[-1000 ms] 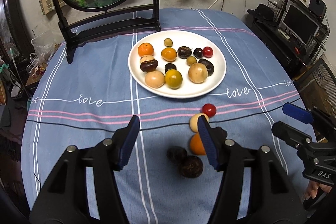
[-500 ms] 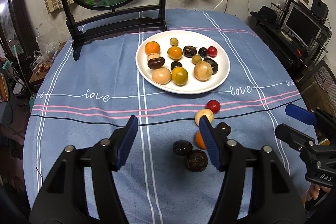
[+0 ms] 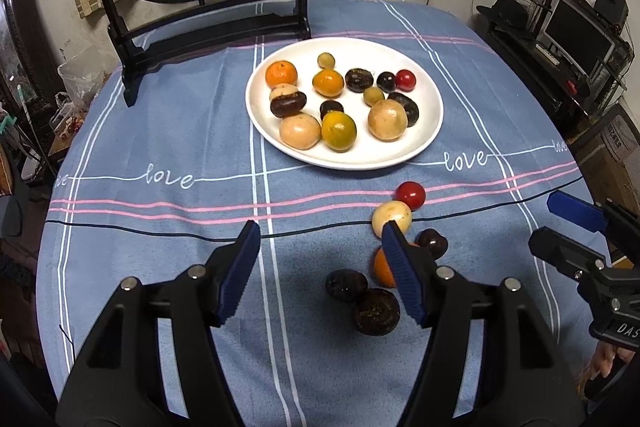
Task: Organize fruits
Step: 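Withdraw both open tools from the plate toward the remaining fruits, then grasp the orange mandarin with the left tool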
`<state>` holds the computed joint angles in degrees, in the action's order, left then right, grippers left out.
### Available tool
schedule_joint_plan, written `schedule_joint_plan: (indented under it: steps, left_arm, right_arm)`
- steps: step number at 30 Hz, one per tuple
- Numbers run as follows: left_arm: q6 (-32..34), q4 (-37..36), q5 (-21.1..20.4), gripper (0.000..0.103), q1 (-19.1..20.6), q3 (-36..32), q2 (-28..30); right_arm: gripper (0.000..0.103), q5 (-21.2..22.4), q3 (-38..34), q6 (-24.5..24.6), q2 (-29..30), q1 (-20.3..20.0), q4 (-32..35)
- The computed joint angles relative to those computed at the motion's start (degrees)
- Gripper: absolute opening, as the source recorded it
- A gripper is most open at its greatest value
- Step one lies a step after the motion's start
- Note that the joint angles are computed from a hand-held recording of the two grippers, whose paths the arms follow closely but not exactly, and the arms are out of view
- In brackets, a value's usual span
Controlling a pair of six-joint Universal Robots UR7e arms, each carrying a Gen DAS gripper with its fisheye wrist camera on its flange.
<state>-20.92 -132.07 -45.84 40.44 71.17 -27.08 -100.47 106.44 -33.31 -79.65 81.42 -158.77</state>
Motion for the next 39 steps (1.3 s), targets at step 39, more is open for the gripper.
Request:
schedule_joint_plan:
  steps: [39]
  left_arm:
    - [5.4,0.4,-16.2,0.047,4.1,-3.7,5.3]
  right_arm:
    - [0.060,-1.7,-3.7,3.5,4.1,-4.2,6.4]
